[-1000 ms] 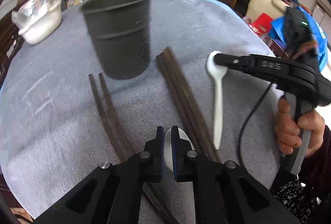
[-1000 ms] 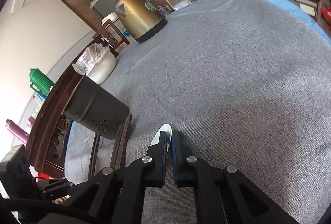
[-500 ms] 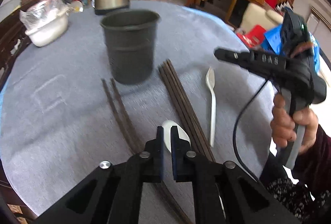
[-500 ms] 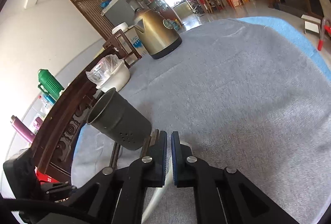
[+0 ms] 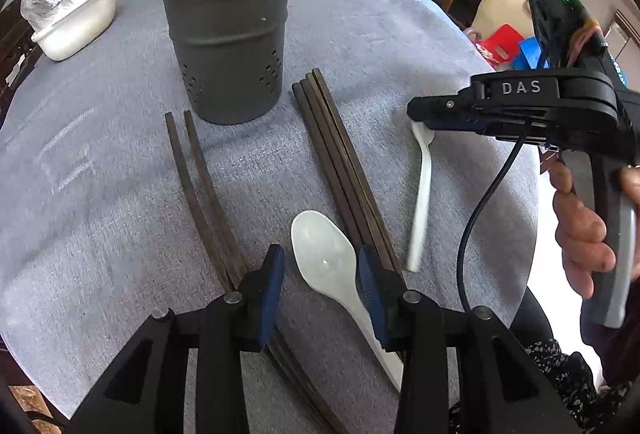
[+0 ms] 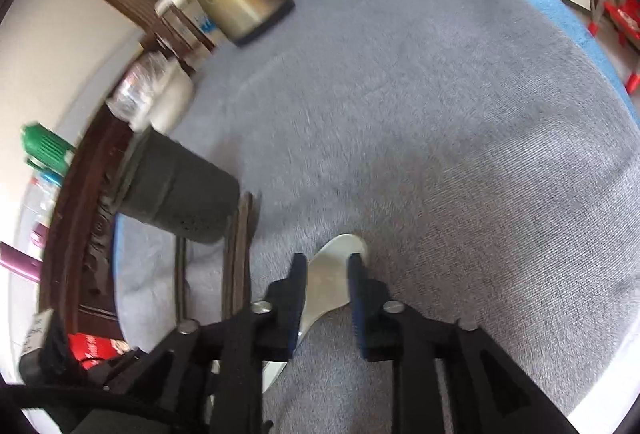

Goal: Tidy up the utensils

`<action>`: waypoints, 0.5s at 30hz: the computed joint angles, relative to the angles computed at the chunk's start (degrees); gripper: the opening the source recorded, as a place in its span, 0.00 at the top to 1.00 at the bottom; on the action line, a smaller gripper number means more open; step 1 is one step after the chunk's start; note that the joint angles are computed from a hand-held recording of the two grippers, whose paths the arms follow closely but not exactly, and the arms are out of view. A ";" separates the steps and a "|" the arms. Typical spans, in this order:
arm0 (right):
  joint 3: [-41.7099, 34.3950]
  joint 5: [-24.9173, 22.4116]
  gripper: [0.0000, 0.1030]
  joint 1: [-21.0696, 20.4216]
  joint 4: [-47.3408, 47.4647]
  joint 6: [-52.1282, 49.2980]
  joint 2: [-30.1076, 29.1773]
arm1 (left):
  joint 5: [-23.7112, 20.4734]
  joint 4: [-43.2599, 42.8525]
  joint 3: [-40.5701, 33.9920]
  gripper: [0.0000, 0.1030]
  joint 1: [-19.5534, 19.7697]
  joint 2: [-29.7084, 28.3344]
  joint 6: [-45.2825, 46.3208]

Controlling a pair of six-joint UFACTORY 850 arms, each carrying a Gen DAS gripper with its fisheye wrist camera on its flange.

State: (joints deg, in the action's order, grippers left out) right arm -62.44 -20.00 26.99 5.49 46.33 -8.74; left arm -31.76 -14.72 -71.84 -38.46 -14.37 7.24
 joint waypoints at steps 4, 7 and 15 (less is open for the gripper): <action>-3.60 -5.43 0.75 0.35 -2.07 4.20 -2.42 | 0.10 -0.48 -0.58 0.61 -0.13 -0.47 0.40; -4.94 -8.55 0.75 0.87 -6.83 9.55 -2.30 | 0.58 -1.93 -0.30 0.70 -0.28 -0.40 1.64; -7.13 -13.39 0.70 1.84 -12.19 14.40 -3.13 | 1.65 -2.22 -0.44 0.78 -0.30 -1.24 2.13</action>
State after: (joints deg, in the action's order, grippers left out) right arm -69.58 -33.38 28.83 -6.71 60.73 -11.87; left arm -30.11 -16.94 -72.28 -38.76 -15.61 9.37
